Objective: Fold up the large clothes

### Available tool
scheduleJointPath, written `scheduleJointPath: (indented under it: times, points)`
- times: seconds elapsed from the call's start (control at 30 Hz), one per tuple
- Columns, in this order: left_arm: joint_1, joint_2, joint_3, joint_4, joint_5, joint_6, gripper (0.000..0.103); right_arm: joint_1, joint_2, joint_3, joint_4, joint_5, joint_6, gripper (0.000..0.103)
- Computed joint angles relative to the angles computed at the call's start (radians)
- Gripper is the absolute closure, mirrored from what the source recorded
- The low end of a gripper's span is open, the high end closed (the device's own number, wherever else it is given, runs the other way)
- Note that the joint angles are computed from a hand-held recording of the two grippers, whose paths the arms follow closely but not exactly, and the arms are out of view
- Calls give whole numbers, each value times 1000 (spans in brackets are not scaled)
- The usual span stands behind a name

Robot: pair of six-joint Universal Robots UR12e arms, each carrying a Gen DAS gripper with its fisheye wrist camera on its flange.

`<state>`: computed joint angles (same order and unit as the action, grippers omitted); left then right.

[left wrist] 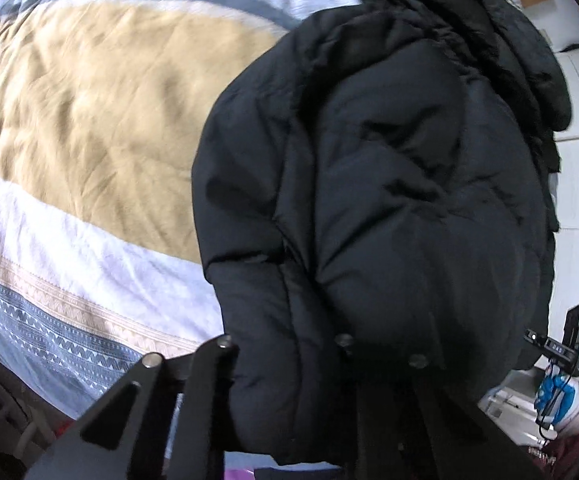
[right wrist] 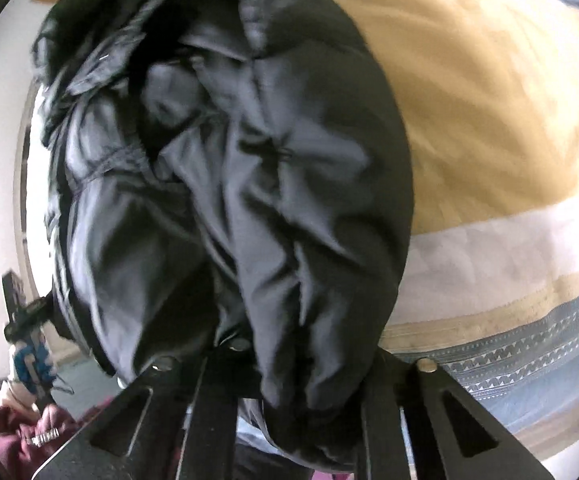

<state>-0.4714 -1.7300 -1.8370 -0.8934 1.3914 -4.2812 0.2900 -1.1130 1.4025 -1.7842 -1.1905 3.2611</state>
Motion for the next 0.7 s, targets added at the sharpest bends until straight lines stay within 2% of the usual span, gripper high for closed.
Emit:
scheduleJointPath:
  times: [0.13,0.33,0.53,0.7]
  points:
    - [9,25,-8,103,-6,-52,94,0,-9,-27,-29,32,7,95]
    - [39,55,8,232,63,-80,94,-4,-4,-113,-106,69,15,96]
    - [90,70,59,316,124,-34,95,-33,9,-177,-235,103,54,96]
    - [132,57,105,402,163,-8,95,-37,65,-279,-352,138,149,96]
